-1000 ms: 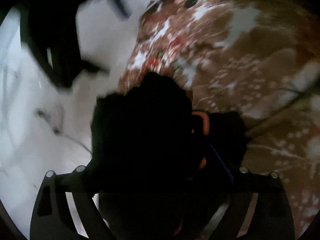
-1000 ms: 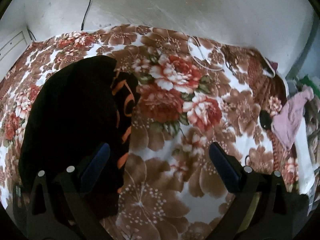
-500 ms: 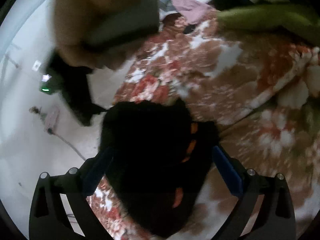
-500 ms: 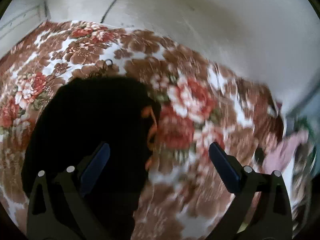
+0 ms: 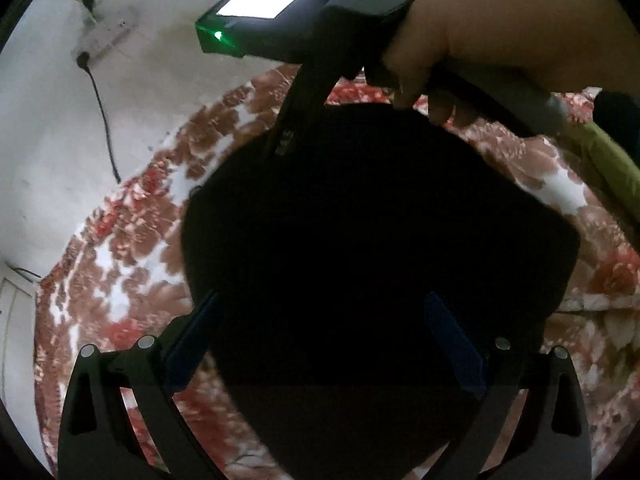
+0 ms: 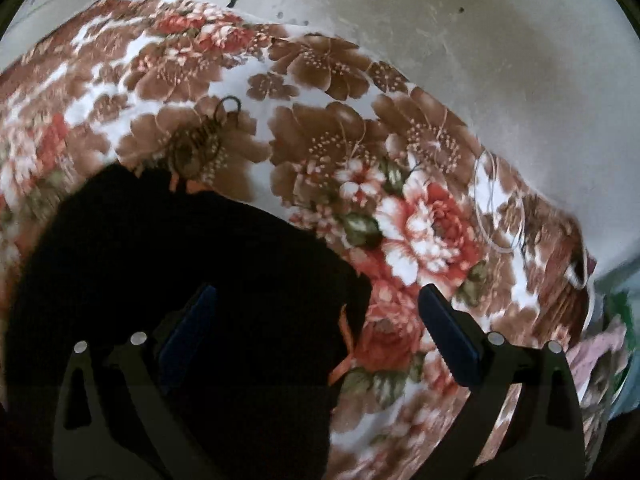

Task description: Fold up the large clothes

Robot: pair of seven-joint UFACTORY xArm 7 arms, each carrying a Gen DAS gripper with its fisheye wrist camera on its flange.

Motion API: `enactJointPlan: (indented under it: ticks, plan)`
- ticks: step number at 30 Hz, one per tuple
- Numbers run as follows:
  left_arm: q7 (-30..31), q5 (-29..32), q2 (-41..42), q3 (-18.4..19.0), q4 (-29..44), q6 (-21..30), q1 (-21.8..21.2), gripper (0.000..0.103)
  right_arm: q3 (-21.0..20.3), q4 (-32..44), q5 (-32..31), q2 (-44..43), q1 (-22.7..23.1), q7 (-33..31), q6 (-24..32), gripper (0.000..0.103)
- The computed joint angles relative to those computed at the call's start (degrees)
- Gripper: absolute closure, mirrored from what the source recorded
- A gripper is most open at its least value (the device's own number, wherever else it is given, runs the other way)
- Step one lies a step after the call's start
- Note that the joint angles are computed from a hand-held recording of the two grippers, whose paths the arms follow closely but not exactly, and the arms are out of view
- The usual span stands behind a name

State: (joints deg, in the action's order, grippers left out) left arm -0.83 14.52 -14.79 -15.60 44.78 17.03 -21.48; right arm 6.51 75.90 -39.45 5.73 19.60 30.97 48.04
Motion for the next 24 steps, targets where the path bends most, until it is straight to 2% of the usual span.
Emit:
enactJointPlan:
  ticks: [2,4,6,7,10,13,15,18,22,24]
  plan:
    - [1.9,-5.1,-0.1,2.4,-1.7,-1.4,-2.4,0.006,-0.9,-3.1,-1.1,-1.1,-1.0,2.5,-2.7,0.005]
    - [4.6,-10.6,1.0,4.8,-2.8,-3.7,-4.4,0.006,-2.0,-7.0,2.9,-2.0,-3.5,2.1,-7.3,0.005]
    - [4.6,-9.3,1.2,3.4,-3.7,-5.4,-3.2,0.006,-1.6,-10.0,10.8,-1.7,-6.9,-2.1,-11.6,0.005]
    - [3.8,-7.9,1.5,2.4,-3.7,-5.8,-2.2,0.006,-2.5,-10.7,12.6,-1.6,-6.6,-3.2,-12.7,0.005]
    - [2.4,-7.1,2.1,1.6,-3.3,-5.6,-1.7,0.006,-2.5,-12.1,11.5,-1.5,-7.0,-2.9,-15.8,0.005]
    - [2.7,-7.6,2.2,2.0,-2.9,-4.6,-2.0,0.006,-2.7,-13.7,14.5,-1.6,-8.0,-4.1,-18.2,0.005]
    - [1.9,-6.0,2.6,1.4,-1.9,-3.3,-1.2,0.006,-2.6,-14.0,16.5,-1.9,-8.3,-4.8,-17.6,0.005]
    - [2.4,-6.6,1.3,1.7,-0.7,0.1,-2.0,0.006,-2.6,-13.7,14.1,-3.6,-8.0,-3.0,-14.8,0.005]
    - [4.7,-8.6,-4.5,2.8,-1.5,2.1,-3.1,0.005,-0.2,-17.9,7.8,-14.1,-8.5,5.0,-11.2,0.005]
    - [5.3,-9.5,-7.2,3.1,-2.0,3.5,-3.2,0.006,2.2,-20.4,7.2,-19.1,-8.6,5.7,-8.2,0.005]
